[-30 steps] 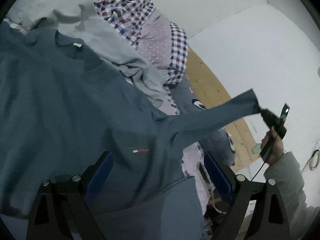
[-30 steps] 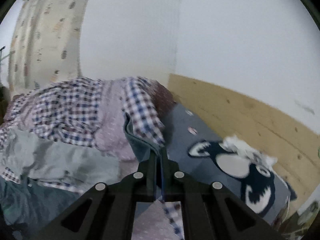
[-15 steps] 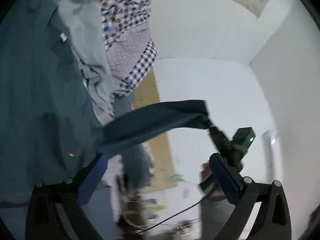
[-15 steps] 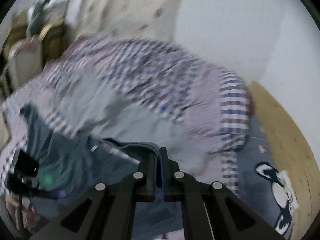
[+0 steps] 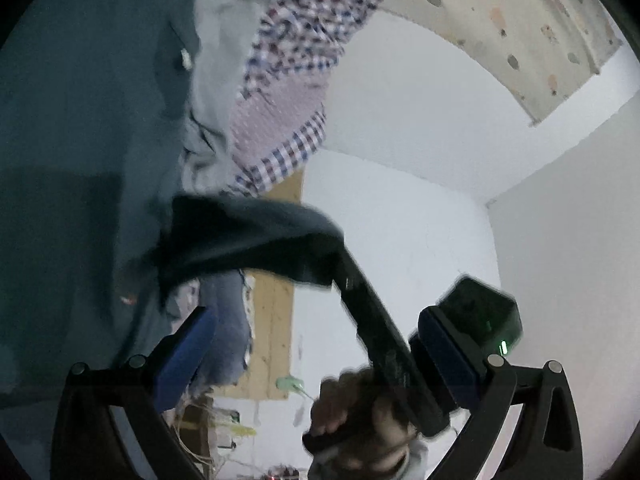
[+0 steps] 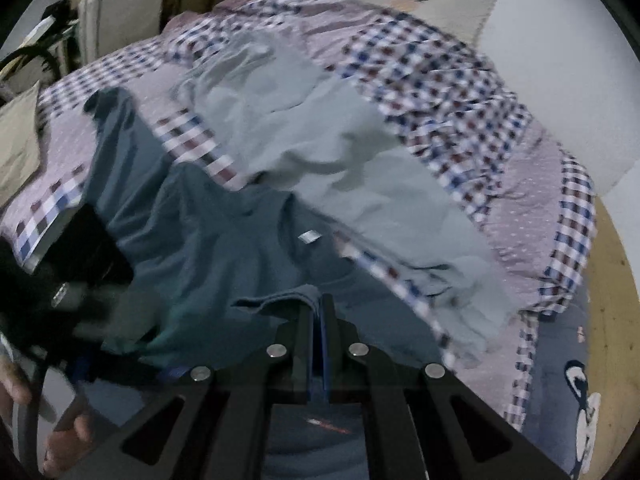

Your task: Fold clothes

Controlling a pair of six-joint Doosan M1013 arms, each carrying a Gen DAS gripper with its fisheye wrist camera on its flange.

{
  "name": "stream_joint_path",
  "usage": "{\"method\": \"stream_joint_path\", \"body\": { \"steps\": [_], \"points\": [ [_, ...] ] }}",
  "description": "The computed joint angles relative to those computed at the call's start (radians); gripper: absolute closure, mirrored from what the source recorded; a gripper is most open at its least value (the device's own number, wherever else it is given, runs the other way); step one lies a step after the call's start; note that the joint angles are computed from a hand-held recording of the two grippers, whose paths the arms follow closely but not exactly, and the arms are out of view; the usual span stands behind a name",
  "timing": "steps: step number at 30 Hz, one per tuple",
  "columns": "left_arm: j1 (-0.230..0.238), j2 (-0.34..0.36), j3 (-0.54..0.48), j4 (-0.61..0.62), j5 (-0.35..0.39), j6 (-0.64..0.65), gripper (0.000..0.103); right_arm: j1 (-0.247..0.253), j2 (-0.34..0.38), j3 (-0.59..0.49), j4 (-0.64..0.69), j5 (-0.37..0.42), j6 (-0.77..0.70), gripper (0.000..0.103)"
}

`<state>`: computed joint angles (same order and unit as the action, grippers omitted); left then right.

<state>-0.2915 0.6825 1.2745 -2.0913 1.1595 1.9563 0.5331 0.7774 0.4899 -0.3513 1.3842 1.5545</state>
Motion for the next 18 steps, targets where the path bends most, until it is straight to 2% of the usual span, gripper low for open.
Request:
{"method": "stream_joint_path", "body": {
  "steps": [4, 9, 18],
  "points": [
    [0.008, 0.006, -0.025, 0.122, -0.05, -0.073, 0.001, 0.009, -0.029, 0.104, 0.059, -0.041, 0.009, 0.102],
    [0.005, 0.012, -0.034, 0.176, -0.073, -0.118, 0.001, 0.013, -0.073, 0.219, 0.088, -0.108, 0.043, 0.102],
    [0.015, 0.009, -0.04, 0.227, -0.142, -0.095, 0.004, 0.009, -0.192, 0.475, 0.133, -0.353, 0.145, 0.1]
  ]
}}
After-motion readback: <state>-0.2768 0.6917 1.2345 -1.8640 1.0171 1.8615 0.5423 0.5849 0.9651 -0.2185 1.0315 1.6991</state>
